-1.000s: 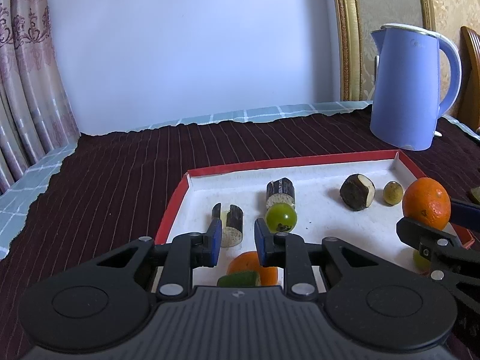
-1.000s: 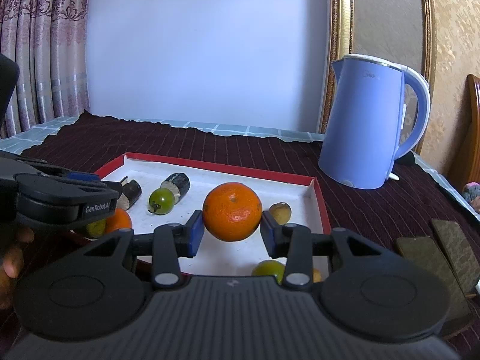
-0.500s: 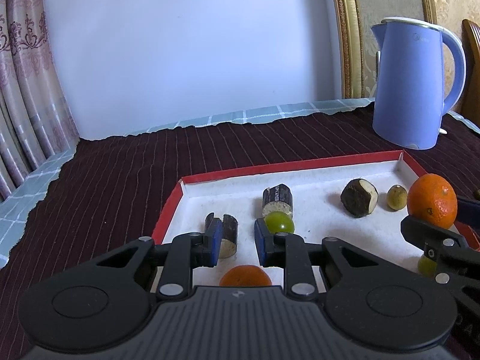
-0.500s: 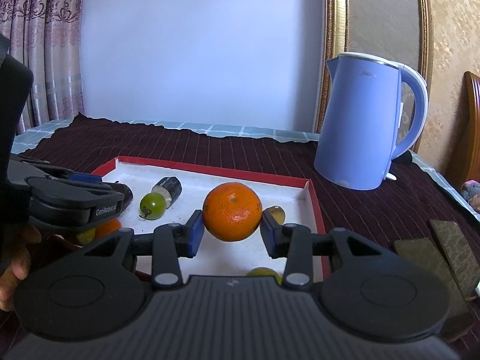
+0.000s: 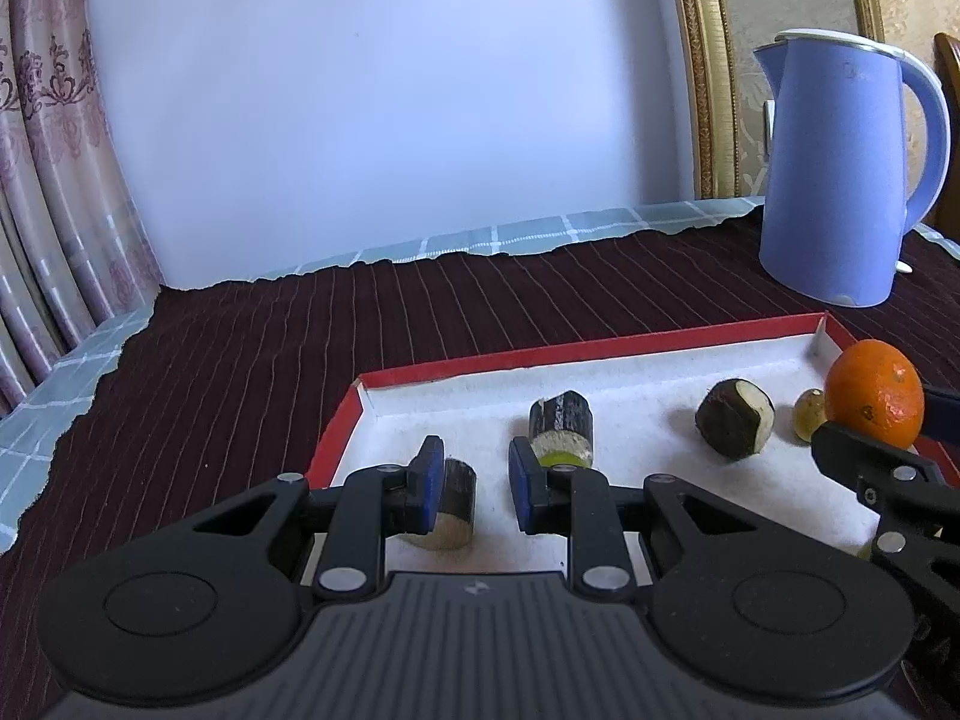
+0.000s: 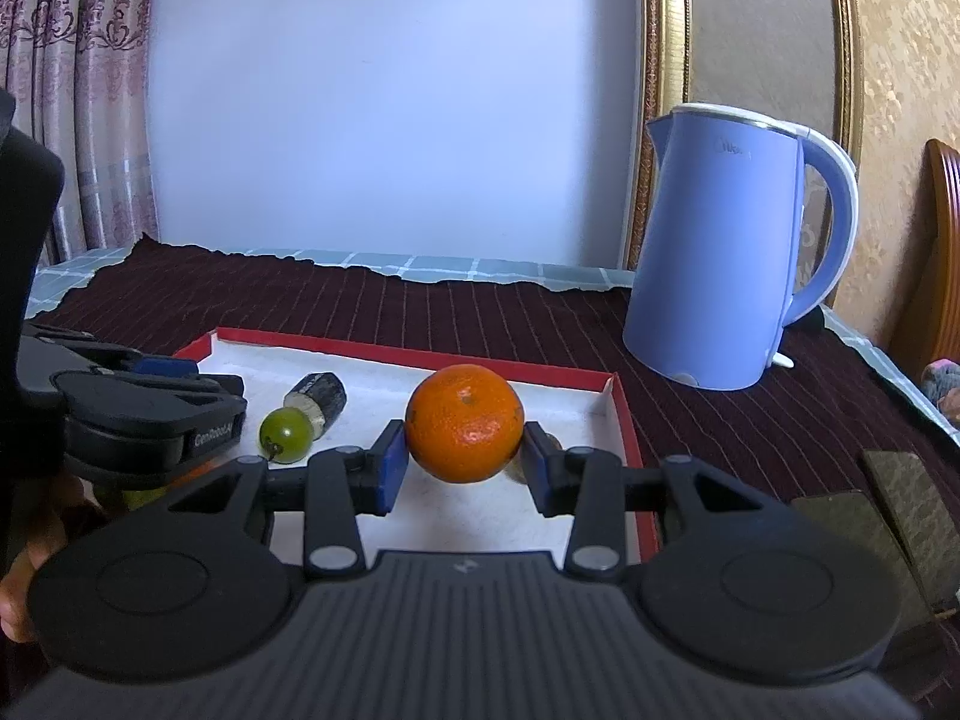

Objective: Organize fruits
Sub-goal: 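Lower the lime with the left tool while the right tool lowers the orange, then open both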

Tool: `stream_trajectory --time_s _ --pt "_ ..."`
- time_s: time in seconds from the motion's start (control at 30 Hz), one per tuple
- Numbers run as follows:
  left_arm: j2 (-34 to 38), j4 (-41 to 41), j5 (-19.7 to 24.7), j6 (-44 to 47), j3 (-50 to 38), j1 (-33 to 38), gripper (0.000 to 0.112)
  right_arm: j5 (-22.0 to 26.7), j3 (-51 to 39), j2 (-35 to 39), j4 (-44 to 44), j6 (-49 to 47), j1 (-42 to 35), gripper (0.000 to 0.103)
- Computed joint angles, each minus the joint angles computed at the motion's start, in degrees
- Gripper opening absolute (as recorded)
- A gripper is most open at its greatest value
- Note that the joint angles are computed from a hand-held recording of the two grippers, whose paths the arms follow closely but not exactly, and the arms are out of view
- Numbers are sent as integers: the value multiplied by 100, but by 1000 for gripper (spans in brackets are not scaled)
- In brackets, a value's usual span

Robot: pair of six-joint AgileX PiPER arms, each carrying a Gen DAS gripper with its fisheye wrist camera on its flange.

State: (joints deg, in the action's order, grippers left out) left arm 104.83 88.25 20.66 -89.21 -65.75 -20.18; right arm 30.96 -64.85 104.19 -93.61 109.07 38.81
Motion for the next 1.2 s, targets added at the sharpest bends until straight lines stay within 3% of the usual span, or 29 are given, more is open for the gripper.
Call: stream_trajectory --time_s 0.73,1.1,1.2 --pt "523 -877 44 999 -767 -114 23 -5 -585 425 593 -482 -388 38" --pt "647 -877 63 1089 -882 -173 25 -73 -738 619 897 -719 -545 39" --pt "687 -1091 78 1270 -937 -153 25 47 -715 630 742 -587 -500 49"
